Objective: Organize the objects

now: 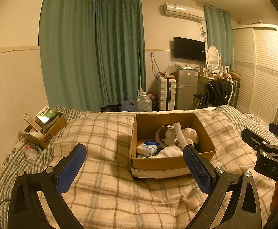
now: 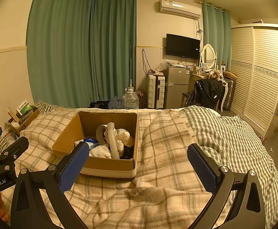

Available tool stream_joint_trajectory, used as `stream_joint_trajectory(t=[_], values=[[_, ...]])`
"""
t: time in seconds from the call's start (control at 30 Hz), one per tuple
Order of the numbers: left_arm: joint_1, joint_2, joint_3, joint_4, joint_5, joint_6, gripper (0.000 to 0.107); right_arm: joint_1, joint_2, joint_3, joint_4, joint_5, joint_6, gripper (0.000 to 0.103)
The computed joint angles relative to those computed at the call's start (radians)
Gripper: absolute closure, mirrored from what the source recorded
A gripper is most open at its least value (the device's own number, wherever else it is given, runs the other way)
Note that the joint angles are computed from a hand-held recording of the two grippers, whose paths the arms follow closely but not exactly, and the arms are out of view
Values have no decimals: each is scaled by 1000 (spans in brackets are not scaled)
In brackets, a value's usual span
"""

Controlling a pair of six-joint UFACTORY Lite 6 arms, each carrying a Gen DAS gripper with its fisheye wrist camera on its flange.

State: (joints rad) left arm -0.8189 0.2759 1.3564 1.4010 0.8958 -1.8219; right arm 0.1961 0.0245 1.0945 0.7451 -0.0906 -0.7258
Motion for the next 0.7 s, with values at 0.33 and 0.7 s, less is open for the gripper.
stream_joint_trajectory(t=[0.33, 0.7], values=[[4, -2, -3, -8, -8, 5, 4, 1, 0, -8, -9, -2, 8, 0], [0, 3, 3, 1, -3, 16, 4, 1, 3, -6, 1, -1, -3, 0]])
